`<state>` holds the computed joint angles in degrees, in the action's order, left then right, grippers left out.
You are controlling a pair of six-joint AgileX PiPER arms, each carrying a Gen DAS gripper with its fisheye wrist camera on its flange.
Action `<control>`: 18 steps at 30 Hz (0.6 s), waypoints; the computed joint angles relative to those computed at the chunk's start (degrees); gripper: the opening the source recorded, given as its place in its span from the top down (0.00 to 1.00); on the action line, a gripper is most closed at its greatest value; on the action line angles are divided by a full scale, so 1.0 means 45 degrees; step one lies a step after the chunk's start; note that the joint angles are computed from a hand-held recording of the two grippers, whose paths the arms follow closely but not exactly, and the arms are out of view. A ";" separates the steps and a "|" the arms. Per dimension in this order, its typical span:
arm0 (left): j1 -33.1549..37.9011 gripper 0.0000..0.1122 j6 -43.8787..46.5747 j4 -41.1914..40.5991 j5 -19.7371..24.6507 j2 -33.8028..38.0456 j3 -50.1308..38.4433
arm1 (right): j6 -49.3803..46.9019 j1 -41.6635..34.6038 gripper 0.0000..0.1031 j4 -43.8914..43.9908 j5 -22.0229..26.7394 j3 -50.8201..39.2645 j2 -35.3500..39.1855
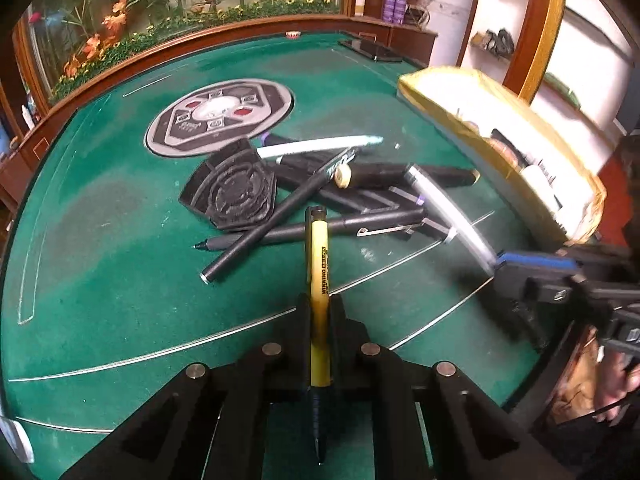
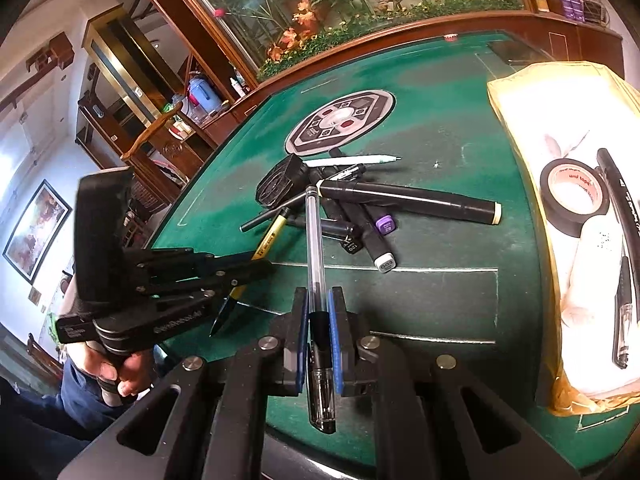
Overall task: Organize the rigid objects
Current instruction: 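Lift both pens and carry them toward the tray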
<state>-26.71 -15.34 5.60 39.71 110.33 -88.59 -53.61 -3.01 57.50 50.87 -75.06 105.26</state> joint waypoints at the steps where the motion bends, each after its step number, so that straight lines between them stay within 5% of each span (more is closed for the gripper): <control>1: 0.0011 0.93 -0.0028 -0.0010 -0.0093 -0.0091 0.0027 | -0.0027 -0.0003 0.91 0.0026 0.0001 0.0002 -0.0006; 9: 0.0250 0.93 0.1797 -0.3122 0.0450 0.0313 -0.1749 | -0.0222 -0.0545 0.91 0.0482 0.0164 0.0053 -0.0203; 18: -0.0953 0.93 0.1695 -0.3699 0.2577 0.2874 -0.7164 | -0.0299 -0.2522 0.91 0.1174 0.0180 -0.0274 -0.0542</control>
